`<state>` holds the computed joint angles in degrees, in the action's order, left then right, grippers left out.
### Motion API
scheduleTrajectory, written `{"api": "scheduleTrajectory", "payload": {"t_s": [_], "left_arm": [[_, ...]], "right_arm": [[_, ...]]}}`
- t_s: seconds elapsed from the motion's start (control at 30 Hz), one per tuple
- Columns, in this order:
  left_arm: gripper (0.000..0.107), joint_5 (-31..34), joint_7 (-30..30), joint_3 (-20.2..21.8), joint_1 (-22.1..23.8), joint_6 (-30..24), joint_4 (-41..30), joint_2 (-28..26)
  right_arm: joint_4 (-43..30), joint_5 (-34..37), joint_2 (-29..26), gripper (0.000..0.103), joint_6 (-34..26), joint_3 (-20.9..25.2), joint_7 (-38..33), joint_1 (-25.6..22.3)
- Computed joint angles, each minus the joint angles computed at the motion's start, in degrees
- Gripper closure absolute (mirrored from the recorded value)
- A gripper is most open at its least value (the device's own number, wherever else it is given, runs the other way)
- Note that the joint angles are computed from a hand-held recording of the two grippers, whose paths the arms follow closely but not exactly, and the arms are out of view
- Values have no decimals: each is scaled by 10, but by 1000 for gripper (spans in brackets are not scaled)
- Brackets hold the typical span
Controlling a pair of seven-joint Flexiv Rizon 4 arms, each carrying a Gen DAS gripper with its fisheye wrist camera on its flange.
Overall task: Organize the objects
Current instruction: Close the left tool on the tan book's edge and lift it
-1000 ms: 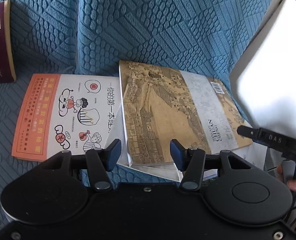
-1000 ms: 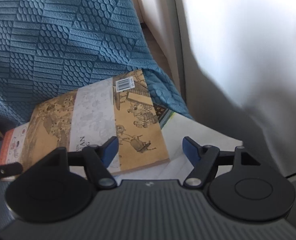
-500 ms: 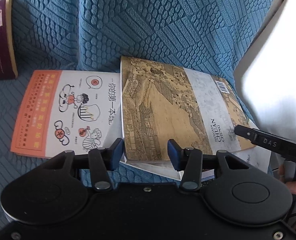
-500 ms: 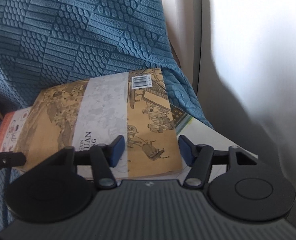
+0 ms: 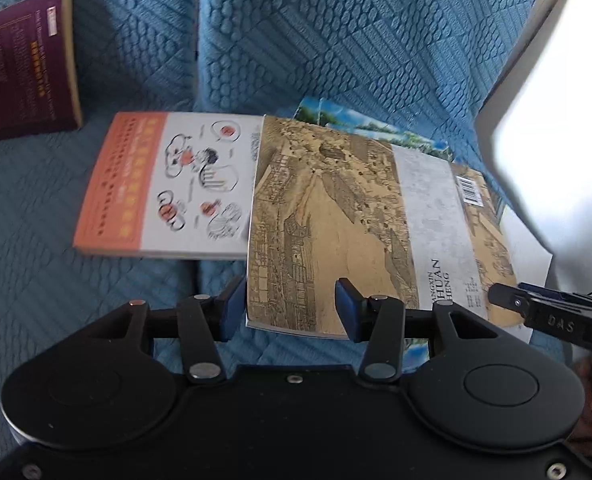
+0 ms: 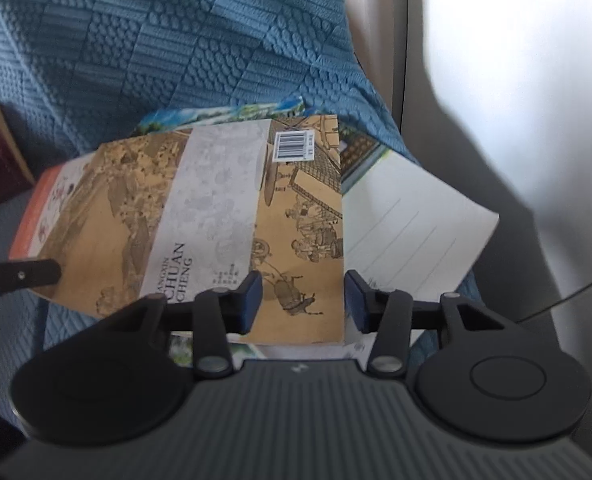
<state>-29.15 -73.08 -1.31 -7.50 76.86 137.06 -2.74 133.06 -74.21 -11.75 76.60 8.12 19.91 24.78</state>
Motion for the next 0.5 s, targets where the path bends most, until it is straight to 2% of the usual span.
{"api": "scheduleTrajectory", "payload": {"t_s": [0.23, 0.3, 0.37, 0.47, 0.5], "left_arm": [[62, -26, 8, 10, -2, -33, 21, 29], [62, -22, 1, 15, 0, -52, 23, 35], [62, -43, 19, 16, -2, -58, 26, 35], [62, -63, 28, 20, 3, -64, 23, 29], [61, -87, 44, 19, 2, -59, 26, 28]], "right_arm": [[26, 44, 31, 55, -10, 18, -17, 4], [30, 86, 36, 58, -30, 32, -49, 10], [29, 122, 39, 62, -57, 40, -73, 21], [31, 108, 45, 62, -57, 30, -58, 22], [31, 103, 46, 62, -62, 28, -58, 21]]}}
